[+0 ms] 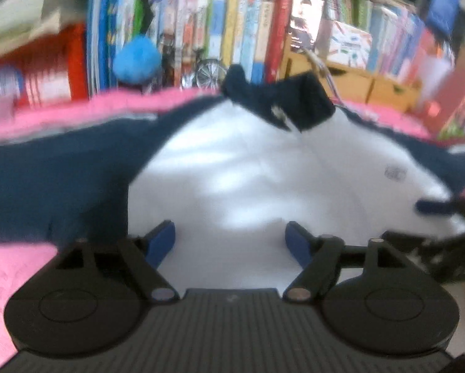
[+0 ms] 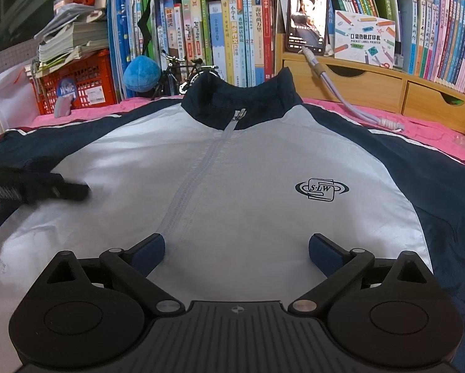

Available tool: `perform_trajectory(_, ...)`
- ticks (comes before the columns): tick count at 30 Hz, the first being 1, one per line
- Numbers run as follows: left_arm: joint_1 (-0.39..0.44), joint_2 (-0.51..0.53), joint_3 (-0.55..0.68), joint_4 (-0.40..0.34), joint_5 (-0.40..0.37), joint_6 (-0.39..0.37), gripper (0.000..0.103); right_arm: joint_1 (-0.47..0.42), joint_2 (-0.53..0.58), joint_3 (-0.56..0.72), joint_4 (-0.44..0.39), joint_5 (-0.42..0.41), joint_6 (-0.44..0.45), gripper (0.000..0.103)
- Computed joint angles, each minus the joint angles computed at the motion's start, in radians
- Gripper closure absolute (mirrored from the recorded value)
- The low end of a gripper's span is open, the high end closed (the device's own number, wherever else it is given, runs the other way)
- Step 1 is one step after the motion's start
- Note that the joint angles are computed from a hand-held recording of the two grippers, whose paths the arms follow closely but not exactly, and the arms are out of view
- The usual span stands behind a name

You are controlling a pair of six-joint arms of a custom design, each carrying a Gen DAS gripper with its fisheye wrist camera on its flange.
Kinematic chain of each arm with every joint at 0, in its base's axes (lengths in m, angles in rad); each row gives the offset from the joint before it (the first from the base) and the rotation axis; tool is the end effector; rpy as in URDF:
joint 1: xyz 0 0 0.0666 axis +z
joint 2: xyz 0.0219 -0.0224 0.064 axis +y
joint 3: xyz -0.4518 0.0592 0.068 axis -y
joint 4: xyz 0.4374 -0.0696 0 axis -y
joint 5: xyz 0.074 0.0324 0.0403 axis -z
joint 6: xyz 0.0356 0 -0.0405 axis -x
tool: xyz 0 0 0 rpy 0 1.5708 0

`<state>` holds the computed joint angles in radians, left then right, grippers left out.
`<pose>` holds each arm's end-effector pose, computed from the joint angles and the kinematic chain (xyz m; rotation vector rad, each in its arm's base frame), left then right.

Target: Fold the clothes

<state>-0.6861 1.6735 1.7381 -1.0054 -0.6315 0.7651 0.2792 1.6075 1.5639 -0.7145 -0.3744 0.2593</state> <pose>0.5026 -0.3849 0.5182 -0.3310 2.2580 0.0639 0.5935 0.1833 0.4867 -0.7917 2.1649 0.4450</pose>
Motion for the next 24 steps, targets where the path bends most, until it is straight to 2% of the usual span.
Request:
perform_trajectory(2,-0.012,0.022,0.017,-0.023,-0.049,-0.023,0.022,-0.001,0.001,0.000,0.001,-0.009,-0.003,0.000)
perform_trajectory(4,-0.010,0.019,0.013,-0.025,-0.048,-0.010,0.017,-0.008,0.000,-0.002,0.011,-0.031,-0.017,0.000)
perform_trajectory(7,-0.006,0.023,0.013,-0.033,-0.054,0.014,0.015,-0.038,-0.002,-0.005,0.072,-0.116,-0.099,0.002)
perform_trajectory(10,-0.013,0.030,0.022,-0.054,-0.064,0.020,0.014,-0.066,0.053,0.081,0.046,-0.138,-0.122,0.002)
perform_trajectory(15,-0.016,0.031,0.024,-0.058,-0.066,0.028,0.013,-0.120,0.176,0.243,-0.017,-0.021,-0.130,0.005)
perform_trajectory(18,-0.016,0.033,0.026,-0.065,-0.071,0.036,0.011,-0.164,0.259,0.341,-0.061,0.091,-0.131,0.009)
perform_trajectory(20,-0.015,0.035,0.030,-0.073,-0.072,0.043,0.009,-0.193,0.292,0.370,-0.044,0.159,-0.137,0.011)
perform_trajectory(22,-0.014,0.037,0.032,-0.079,-0.072,0.048,0.007,-0.222,0.315,0.388,-0.010,0.229,-0.131,0.007)
perform_trajectory(24,-0.013,0.039,0.034,-0.082,-0.072,0.049,0.006,-0.254,0.347,0.435,-0.029,0.266,-0.176,0.007)
